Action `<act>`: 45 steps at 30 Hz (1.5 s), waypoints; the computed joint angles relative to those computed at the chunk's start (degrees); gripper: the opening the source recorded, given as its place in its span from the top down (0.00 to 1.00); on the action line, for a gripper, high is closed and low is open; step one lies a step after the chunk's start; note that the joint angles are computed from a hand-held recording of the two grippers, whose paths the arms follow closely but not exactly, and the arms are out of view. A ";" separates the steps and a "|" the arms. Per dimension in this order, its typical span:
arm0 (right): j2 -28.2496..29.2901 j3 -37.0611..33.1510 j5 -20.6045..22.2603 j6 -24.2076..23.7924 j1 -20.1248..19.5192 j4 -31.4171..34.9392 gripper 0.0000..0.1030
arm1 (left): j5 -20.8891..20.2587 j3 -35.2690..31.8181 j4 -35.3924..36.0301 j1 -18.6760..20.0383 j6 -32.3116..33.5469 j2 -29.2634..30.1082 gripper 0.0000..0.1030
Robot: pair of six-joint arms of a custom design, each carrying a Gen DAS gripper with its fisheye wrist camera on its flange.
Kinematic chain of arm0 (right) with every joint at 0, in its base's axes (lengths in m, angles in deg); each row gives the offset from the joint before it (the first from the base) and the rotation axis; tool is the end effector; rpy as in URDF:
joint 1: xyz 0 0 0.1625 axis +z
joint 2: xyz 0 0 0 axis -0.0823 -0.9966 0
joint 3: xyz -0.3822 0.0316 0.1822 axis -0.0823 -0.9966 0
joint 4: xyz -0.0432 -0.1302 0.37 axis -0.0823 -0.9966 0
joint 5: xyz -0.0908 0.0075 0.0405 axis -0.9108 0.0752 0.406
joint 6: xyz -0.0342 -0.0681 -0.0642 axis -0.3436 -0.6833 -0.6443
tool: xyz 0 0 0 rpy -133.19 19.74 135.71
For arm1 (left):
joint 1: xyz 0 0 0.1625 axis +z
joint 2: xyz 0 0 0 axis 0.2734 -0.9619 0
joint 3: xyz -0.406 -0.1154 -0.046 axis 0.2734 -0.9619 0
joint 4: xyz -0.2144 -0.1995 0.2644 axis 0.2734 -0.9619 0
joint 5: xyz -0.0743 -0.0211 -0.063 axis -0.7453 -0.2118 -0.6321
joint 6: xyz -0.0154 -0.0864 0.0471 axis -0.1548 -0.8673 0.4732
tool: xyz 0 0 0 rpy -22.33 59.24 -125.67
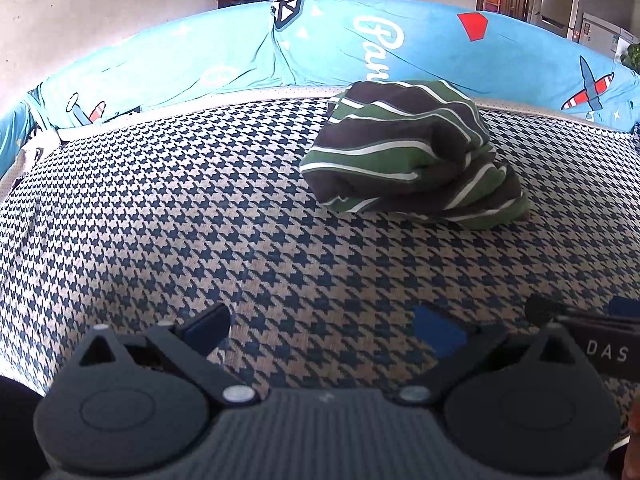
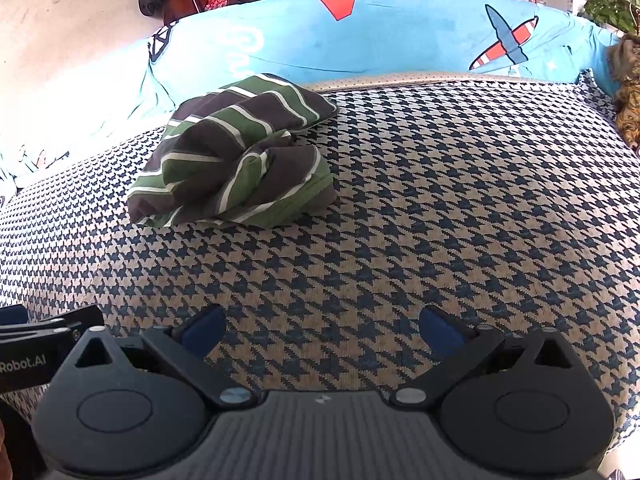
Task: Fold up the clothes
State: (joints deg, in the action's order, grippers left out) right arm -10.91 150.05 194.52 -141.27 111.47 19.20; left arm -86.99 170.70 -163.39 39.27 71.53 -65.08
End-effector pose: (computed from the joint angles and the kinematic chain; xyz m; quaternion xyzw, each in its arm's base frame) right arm 0.1968 -0.4900 0.0066 -0.1242 -0.8130 0.4235 0.3798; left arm -0.1361 -0.5420 0.1636 0.3238 0.8688 -0.2136 0.3077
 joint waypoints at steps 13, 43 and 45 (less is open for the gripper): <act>-0.05 0.22 -0.14 0.25 -0.05 -0.29 0.00 | -0.58 0.26 -0.12 0.06 1.72 -0.26 0.00; 0.22 -0.03 0.06 -0.04 0.01 -0.36 0.00 | -0.95 0.52 -0.05 0.24 2.18 -0.48 0.00; 0.25 -0.07 0.09 -0.02 0.02 -0.32 0.00 | -0.89 0.51 -0.11 0.21 2.10 -0.37 0.00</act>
